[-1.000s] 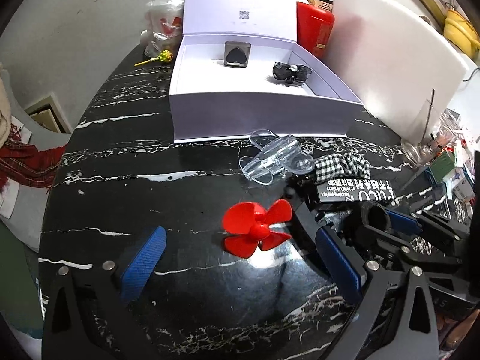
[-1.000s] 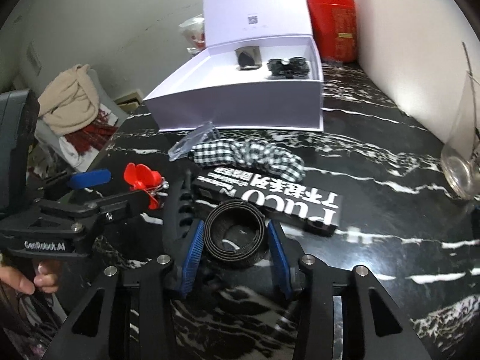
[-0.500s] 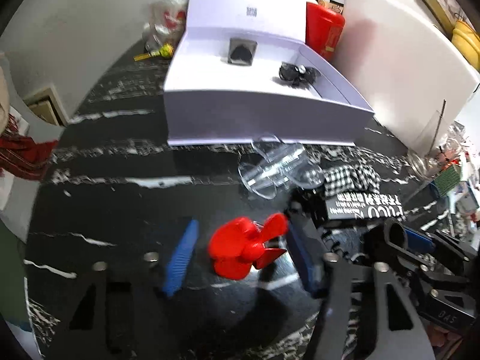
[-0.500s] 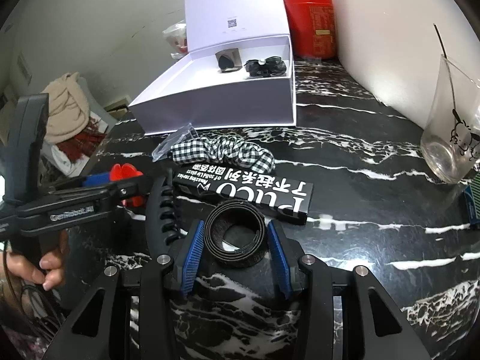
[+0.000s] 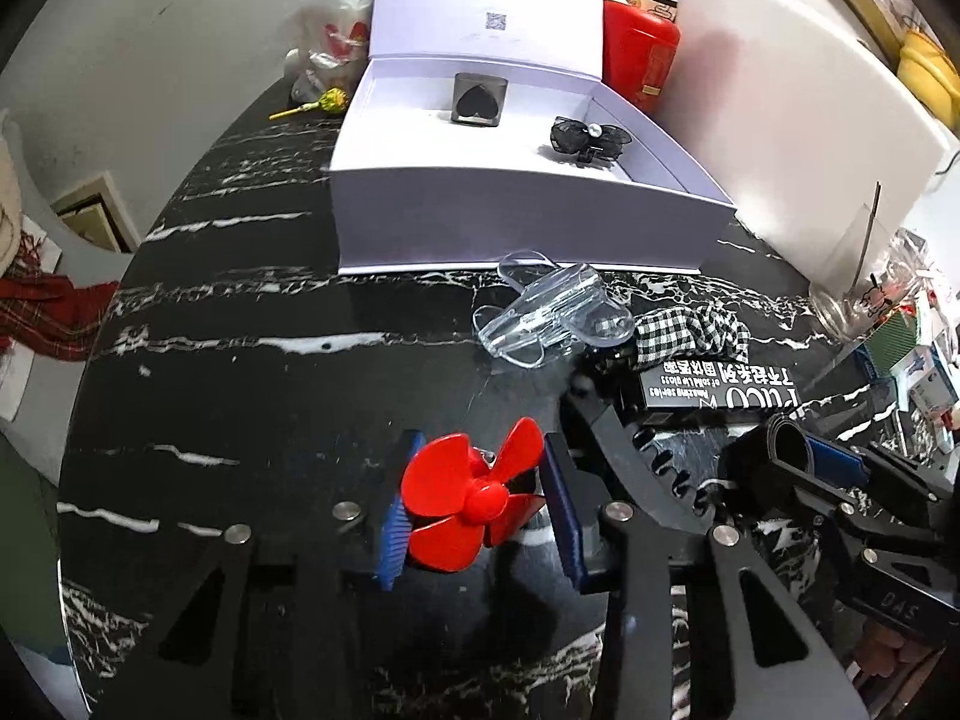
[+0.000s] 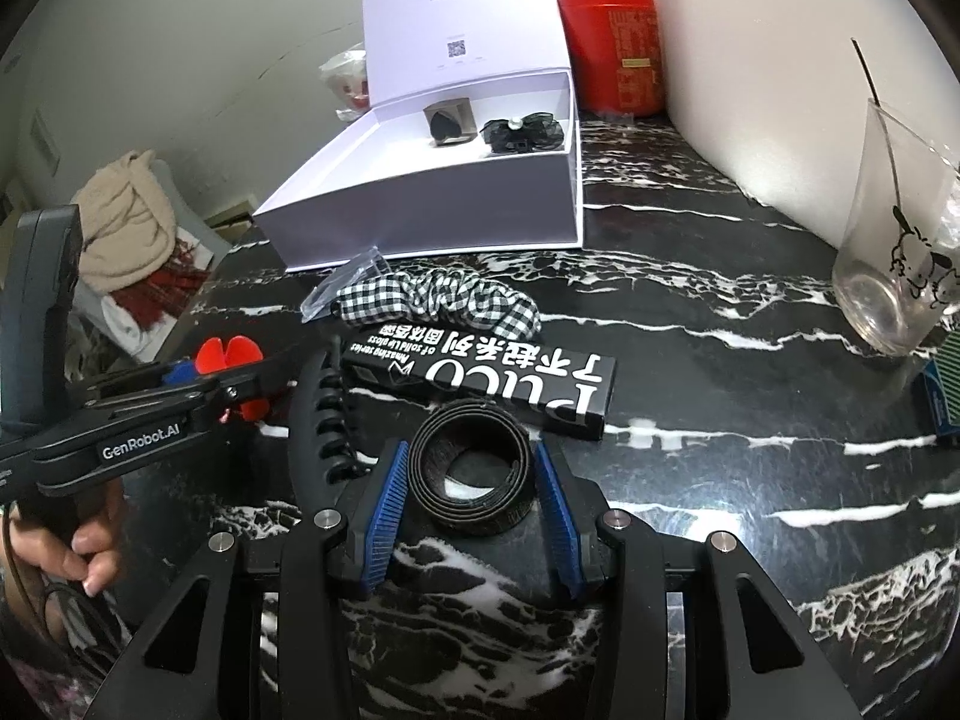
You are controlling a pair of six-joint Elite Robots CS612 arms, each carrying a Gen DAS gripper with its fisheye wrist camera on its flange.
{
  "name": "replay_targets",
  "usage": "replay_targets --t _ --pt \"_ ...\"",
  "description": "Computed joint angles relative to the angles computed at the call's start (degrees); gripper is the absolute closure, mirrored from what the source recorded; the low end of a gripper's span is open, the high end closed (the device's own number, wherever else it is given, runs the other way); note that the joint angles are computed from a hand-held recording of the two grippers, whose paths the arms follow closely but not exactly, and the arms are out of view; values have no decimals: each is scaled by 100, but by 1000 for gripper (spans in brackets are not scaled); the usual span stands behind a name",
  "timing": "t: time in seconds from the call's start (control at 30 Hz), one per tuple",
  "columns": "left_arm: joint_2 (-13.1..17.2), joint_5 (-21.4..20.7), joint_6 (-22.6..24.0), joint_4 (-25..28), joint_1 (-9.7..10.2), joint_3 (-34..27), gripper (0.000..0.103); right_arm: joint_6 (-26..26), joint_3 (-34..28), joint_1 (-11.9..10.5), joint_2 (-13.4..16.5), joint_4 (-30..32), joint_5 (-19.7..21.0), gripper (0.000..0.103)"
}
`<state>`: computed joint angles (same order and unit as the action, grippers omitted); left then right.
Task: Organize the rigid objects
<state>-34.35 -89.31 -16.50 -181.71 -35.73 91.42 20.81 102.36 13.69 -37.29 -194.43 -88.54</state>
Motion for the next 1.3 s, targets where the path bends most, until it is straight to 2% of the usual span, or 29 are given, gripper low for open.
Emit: replay_targets --t 0.33,0.63,0.93,1.0,1.3 --pt "-150 117 -137 -217 -31 249 64 -14 158 51 -72 -308 -69 60" --pt "-308 241 -207 -621 -110 539 64 -127 307 119 -141 -586 -155 61" --pt "-387 253 -107 -914 -174 696 64 -105 521 162 -231 -891 -333 61" --pt "-385 337 -65 -892 -201 684 64 -99 551 168 -244 -918 -363 61" --pt "-384 217 -50 -784 -181 537 64 -165 536 128 -294 -967 -422 61"
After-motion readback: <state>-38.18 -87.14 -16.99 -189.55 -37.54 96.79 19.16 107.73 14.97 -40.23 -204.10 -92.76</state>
